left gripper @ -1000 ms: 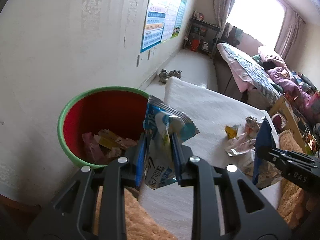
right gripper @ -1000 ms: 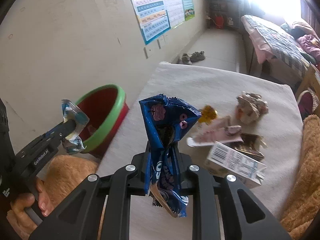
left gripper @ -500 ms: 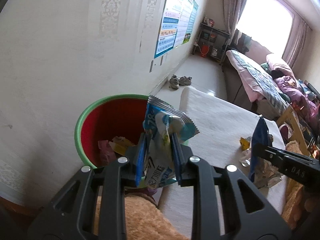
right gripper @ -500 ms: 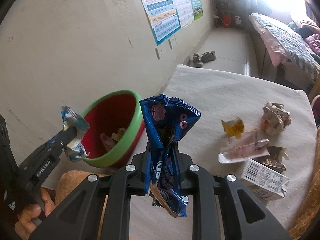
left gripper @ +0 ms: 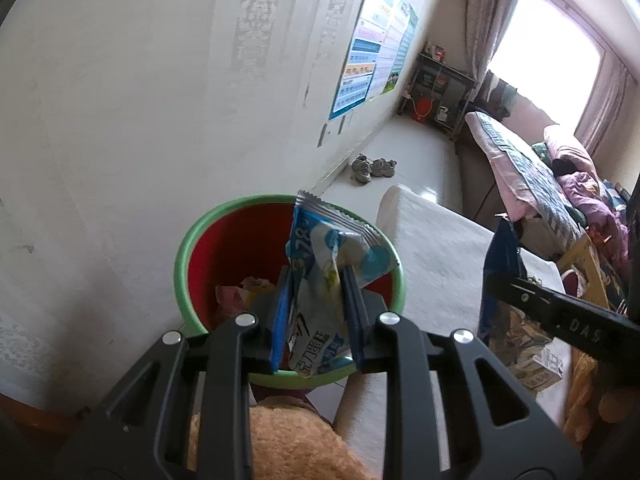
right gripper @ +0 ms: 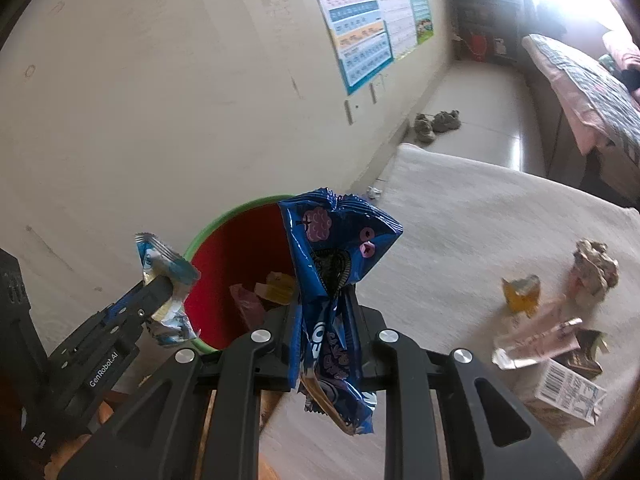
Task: Collect trash
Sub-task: 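Open both tools over the bin to drop the wrappers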
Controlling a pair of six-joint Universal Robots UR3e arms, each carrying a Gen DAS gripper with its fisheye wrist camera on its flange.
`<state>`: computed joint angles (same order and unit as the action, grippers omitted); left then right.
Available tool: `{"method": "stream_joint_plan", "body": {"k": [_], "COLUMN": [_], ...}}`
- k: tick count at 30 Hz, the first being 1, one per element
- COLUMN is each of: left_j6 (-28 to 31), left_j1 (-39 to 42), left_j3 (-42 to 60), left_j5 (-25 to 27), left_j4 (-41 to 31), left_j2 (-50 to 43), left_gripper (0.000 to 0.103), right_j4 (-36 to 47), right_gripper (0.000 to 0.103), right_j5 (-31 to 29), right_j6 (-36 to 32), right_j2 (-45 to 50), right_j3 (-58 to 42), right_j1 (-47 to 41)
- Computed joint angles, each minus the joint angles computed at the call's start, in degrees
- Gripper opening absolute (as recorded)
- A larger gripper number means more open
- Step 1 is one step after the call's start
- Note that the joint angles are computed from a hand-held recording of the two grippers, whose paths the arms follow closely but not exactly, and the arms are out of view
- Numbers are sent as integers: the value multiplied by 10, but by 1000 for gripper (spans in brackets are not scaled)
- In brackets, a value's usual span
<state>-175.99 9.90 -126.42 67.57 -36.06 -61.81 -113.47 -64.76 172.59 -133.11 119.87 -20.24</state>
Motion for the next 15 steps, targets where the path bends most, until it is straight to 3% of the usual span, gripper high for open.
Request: {"method": "stream_joint_plan", "body": {"k": [8, 11, 12, 13, 14, 15], "left_j6": [-2, -15, -19, -25, -32, -37], "left_j1": [7, 2, 3, 0, 0, 5], "left_j3": [30, 62, 73, 81, 86, 84], "left_j5": [12, 22, 25, 34, 41, 37], "left_j4": [-9, -2, 1, 6, 12, 19], "left_j2": [-40, -89, -109, -124, -138, -144], "left_gripper": [24, 24, 28, 46, 58, 73], "right_j4": [-156, -196, -201, -203, -200, -208], "right_gripper": [19, 19, 27, 52, 70, 74], "right_j5": [-66, -54, -45, -30, -26, -30], "right_j6": [103, 147, 155, 163, 169, 178], "right_j2": [164, 224, 235, 252, 263, 267], "right_j3": [-36, -63, -69, -77, -86, -88], "right_j1": [123, 144, 145, 144, 145, 148]}}
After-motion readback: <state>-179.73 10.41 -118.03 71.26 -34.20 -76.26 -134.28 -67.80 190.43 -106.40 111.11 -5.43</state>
